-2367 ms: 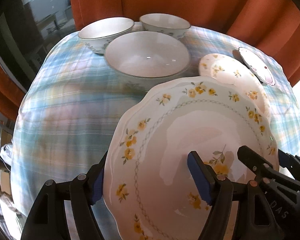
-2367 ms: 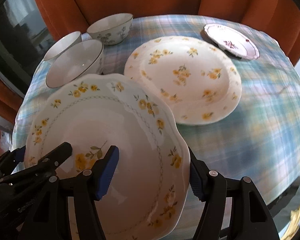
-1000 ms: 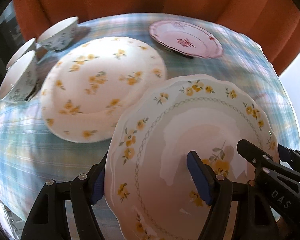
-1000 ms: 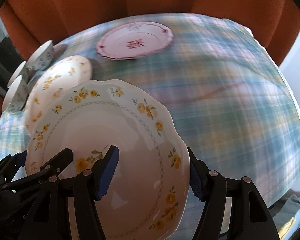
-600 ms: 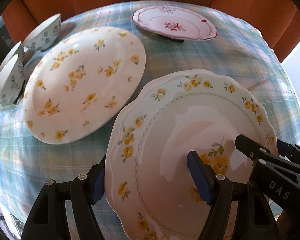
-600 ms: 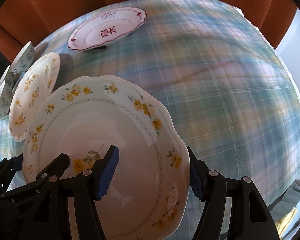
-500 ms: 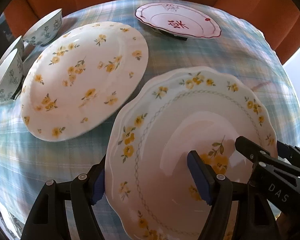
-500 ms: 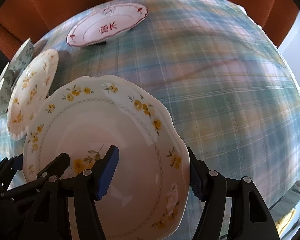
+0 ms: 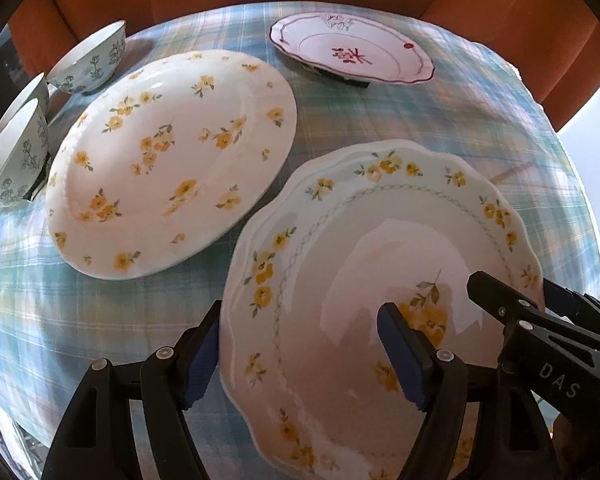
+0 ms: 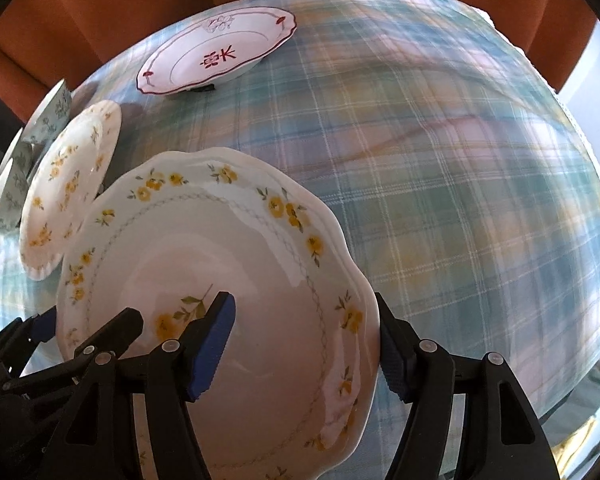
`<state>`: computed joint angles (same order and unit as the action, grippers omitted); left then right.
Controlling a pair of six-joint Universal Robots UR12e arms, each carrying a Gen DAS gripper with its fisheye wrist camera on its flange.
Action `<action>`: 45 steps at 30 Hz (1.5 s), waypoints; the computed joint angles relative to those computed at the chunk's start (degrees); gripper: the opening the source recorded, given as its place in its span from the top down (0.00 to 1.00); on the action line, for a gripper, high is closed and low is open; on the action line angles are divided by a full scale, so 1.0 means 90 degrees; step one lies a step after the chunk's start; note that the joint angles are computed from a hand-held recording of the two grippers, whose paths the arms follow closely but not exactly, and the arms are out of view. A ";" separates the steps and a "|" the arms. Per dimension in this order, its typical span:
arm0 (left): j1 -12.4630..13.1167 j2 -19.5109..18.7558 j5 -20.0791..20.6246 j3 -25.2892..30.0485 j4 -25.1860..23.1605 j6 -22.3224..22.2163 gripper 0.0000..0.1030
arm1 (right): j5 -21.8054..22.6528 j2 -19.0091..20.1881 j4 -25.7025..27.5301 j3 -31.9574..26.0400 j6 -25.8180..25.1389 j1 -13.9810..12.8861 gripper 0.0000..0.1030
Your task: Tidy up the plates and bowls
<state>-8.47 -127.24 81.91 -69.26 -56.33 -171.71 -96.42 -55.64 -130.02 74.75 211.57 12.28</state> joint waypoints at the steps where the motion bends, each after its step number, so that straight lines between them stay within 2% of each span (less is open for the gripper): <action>1: 0.0019 0.0026 -0.0021 -0.0025 0.0034 0.0007 0.21 | -0.0052 -0.0011 -0.0002 -0.0006 0.0041 0.0018 0.30; 5: 0.0096 0.0105 -0.0149 -0.0120 0.0185 0.0063 0.14 | -0.0373 -0.0080 0.0017 0.0004 0.0246 0.0103 0.23; 10: 0.0177 0.0154 -0.0371 -0.0198 0.0414 0.0247 0.10 | -0.0677 -0.0131 0.0036 -0.0023 0.0483 0.0217 0.22; 17: 0.0334 0.0226 -0.0519 -0.0202 0.0561 0.0615 0.10 | -0.1031 -0.0145 0.0070 -0.0140 0.0879 0.0415 0.22; 29: 0.0688 0.0188 -0.0591 -0.0080 0.0591 0.0951 0.10 | -0.1336 0.0273 0.0267 -0.0893 0.1164 0.0754 0.22; 35: 0.0825 0.0104 -0.0358 0.0052 0.0547 0.0924 0.10 | -0.1489 0.0603 0.0463 -0.1459 0.1027 0.0908 0.22; 39: 0.0911 0.0005 -0.0283 0.0202 0.0400 0.0824 0.10 | -0.1362 0.0835 0.0556 -0.1815 0.0932 0.0944 0.22; 45: 0.0970 -0.0261 -0.0189 0.0667 -0.0060 0.0412 0.10 | -0.1237 0.1227 0.0819 -0.2452 0.0782 0.0947 0.22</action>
